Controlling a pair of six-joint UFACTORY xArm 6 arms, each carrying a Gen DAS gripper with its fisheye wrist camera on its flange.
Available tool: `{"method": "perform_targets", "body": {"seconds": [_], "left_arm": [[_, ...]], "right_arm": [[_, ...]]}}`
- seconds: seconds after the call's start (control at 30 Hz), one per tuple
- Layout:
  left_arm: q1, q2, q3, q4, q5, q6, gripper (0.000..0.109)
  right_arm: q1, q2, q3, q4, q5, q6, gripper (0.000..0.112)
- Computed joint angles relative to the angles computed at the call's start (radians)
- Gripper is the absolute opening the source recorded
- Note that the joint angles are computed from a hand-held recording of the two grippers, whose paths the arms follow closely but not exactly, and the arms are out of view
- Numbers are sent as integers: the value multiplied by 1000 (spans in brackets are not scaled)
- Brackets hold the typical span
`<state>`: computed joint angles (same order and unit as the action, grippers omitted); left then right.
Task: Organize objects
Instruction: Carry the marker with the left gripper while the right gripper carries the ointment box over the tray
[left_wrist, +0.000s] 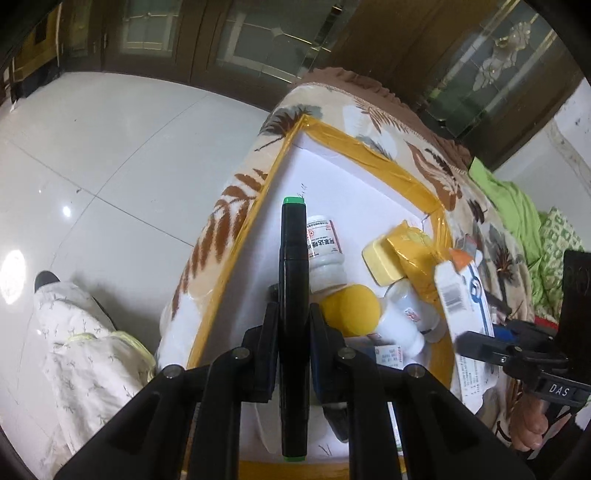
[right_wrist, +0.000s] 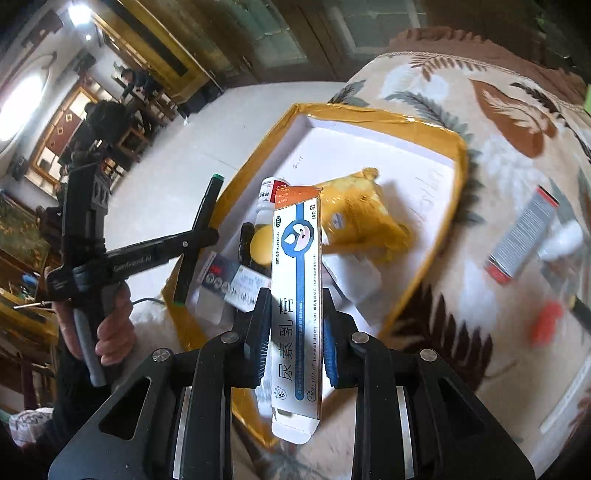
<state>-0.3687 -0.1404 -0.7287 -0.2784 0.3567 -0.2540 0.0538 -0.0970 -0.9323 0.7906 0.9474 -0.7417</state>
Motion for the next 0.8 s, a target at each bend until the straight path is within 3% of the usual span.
{"method": "perform_targets", "body": {"seconds": [0.17,0.23,0.8], "left_arm": [[4,55,-50,-52,49,59,13],[5,68,-62,-82,68,90,13],[10,97,-81,20,96,-14,13]], "right_arm": [[66,36,-18,-74,-83,39,24],[76,57,-37,-94,-76,55,24],[121,106,-51,-134,-128,112,24]]}}
